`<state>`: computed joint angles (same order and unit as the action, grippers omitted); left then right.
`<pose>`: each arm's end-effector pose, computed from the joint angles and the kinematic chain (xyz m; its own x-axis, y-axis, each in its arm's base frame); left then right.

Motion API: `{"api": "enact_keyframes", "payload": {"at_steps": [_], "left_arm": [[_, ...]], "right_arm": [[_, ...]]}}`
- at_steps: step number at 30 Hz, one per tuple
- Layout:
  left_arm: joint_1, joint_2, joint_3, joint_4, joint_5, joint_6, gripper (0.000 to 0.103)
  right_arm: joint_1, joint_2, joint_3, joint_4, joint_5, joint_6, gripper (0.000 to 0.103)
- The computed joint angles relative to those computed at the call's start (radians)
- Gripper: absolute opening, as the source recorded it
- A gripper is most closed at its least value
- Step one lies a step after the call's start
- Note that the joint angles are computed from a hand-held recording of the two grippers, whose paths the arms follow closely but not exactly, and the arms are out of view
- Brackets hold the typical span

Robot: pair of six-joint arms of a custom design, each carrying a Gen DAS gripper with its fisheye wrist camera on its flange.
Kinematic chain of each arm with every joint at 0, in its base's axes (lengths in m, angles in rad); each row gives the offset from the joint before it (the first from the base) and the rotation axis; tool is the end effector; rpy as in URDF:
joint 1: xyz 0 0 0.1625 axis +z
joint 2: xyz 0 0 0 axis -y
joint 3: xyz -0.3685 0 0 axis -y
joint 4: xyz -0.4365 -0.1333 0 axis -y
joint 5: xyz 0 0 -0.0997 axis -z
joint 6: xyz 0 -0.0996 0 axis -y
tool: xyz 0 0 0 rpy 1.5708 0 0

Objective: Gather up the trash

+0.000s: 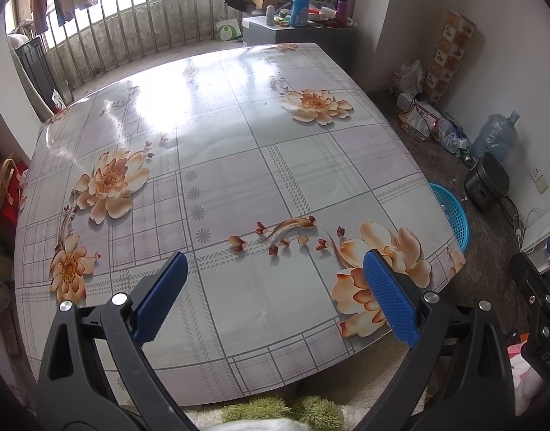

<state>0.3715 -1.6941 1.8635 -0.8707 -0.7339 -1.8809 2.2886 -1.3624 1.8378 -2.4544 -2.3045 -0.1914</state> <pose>-0.2959 -0.3377 0.3354 -0.6596 -0.4763 -0.5814 0.0884 0.7190 -0.6894 0.4351 -0.3970 0.2949 -0.6060 -0.4145 0.6789 -0.7324 0.6239 -0.2728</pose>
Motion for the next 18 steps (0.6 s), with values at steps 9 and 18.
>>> {"api": "enact_keyframes", "payload": {"at_steps": [9, 18], "left_arm": [[0.000, -0.001, 0.003, 0.003, -0.001, -0.005, 0.094], [0.000, 0.000, 0.003, 0.006, -0.002, -0.008, 0.094]], "right_arm": [[-0.001, -0.001, 0.000, 0.000, 0.001, 0.000, 0.096], [-0.002, -0.002, 0.000, 0.000, 0.002, -0.001, 0.096]]}}
